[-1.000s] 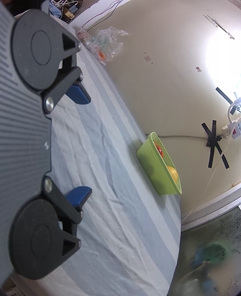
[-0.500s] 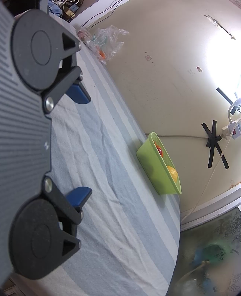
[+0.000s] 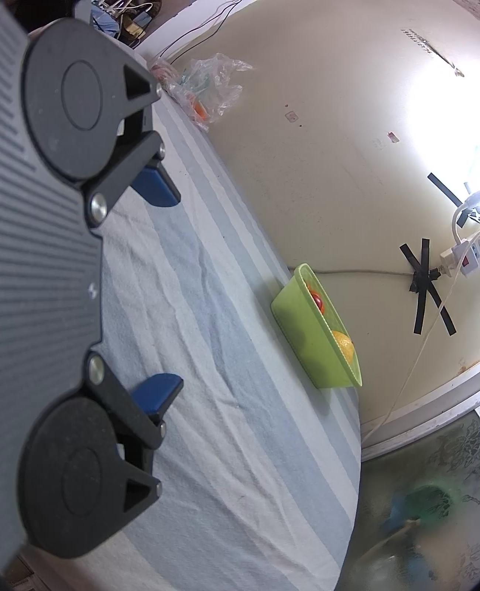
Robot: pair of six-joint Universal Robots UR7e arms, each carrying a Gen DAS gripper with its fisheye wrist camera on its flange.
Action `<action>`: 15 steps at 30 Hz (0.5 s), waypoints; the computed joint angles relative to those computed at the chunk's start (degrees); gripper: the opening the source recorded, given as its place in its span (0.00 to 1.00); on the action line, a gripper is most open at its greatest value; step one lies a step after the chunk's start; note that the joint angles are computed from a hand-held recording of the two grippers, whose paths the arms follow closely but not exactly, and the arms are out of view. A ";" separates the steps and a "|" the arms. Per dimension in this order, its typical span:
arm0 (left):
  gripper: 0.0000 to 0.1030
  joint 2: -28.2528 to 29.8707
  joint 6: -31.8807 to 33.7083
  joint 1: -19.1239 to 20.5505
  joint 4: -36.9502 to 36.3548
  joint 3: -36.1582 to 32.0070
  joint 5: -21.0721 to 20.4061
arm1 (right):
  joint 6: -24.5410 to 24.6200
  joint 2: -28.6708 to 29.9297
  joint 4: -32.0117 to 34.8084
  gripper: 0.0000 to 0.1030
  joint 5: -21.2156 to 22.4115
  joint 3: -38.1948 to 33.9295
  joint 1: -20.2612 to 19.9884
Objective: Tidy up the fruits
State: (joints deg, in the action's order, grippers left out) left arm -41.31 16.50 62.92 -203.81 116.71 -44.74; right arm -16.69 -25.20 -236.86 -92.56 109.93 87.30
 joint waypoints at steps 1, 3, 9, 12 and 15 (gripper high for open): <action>1.00 -0.01 0.01 0.02 0.02 -0.01 -0.02 | 0.07 -0.03 0.04 0.96 0.07 -0.02 -0.03; 1.00 -0.05 -0.03 0.02 0.08 -0.01 -0.04 | -0.05 -0.03 0.13 0.96 0.02 -0.10 0.00; 1.00 -0.08 0.19 0.12 0.04 -0.04 -0.16 | 0.08 -0.17 0.27 0.96 0.56 0.00 -0.25; 1.00 -0.03 0.35 0.11 -0.22 0.05 -0.18 | 0.07 -0.24 0.54 0.96 0.64 -0.05 -0.25; 1.00 -0.28 -0.12 0.08 0.04 0.20 -0.16 | -0.37 -0.59 1.08 0.95 -0.19 0.07 0.07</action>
State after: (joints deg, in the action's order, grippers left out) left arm -41.59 16.38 63.00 -203.77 116.91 -44.90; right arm -17.07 -25.78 -235.79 -92.75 110.00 87.37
